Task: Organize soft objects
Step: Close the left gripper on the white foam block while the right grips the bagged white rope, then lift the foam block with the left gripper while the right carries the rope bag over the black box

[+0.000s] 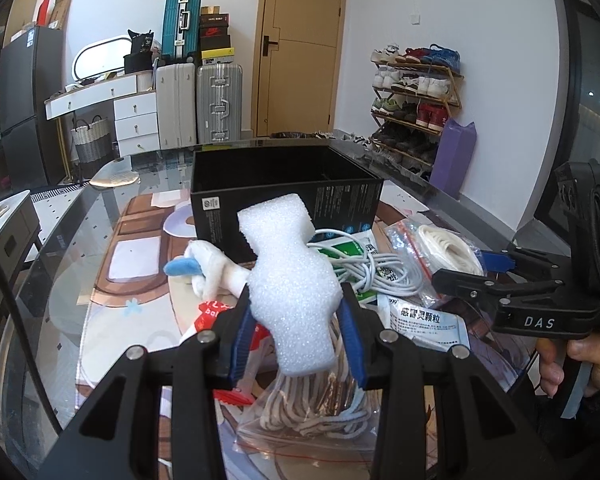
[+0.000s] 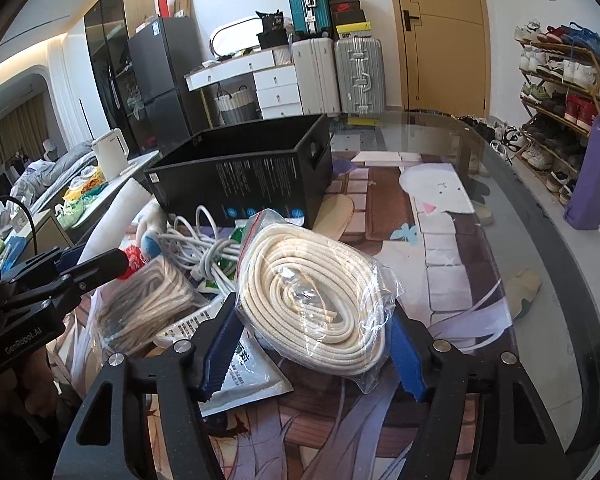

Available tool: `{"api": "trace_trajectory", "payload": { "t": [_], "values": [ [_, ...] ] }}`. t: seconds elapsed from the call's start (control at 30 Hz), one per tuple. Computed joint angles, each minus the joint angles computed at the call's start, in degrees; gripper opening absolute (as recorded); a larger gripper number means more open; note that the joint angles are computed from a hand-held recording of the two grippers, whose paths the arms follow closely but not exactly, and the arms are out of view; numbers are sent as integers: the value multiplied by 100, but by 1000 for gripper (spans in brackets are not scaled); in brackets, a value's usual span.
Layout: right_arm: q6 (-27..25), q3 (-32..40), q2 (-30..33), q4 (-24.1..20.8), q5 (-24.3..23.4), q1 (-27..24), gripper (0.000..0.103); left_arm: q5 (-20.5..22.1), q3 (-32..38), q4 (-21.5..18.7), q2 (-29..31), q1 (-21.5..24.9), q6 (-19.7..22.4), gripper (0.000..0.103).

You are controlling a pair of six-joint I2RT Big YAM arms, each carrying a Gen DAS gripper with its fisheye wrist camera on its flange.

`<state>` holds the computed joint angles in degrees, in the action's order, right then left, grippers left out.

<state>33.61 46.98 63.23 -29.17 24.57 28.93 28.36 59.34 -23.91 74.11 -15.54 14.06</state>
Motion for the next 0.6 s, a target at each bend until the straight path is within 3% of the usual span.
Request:
{"api": "trace_trajectory", "payload": {
  "t": [0.6],
  "values": [
    [-566, 316, -251, 136, 295, 208, 69, -11, 248, 106, -29, 28, -106, 38]
  ]
}}
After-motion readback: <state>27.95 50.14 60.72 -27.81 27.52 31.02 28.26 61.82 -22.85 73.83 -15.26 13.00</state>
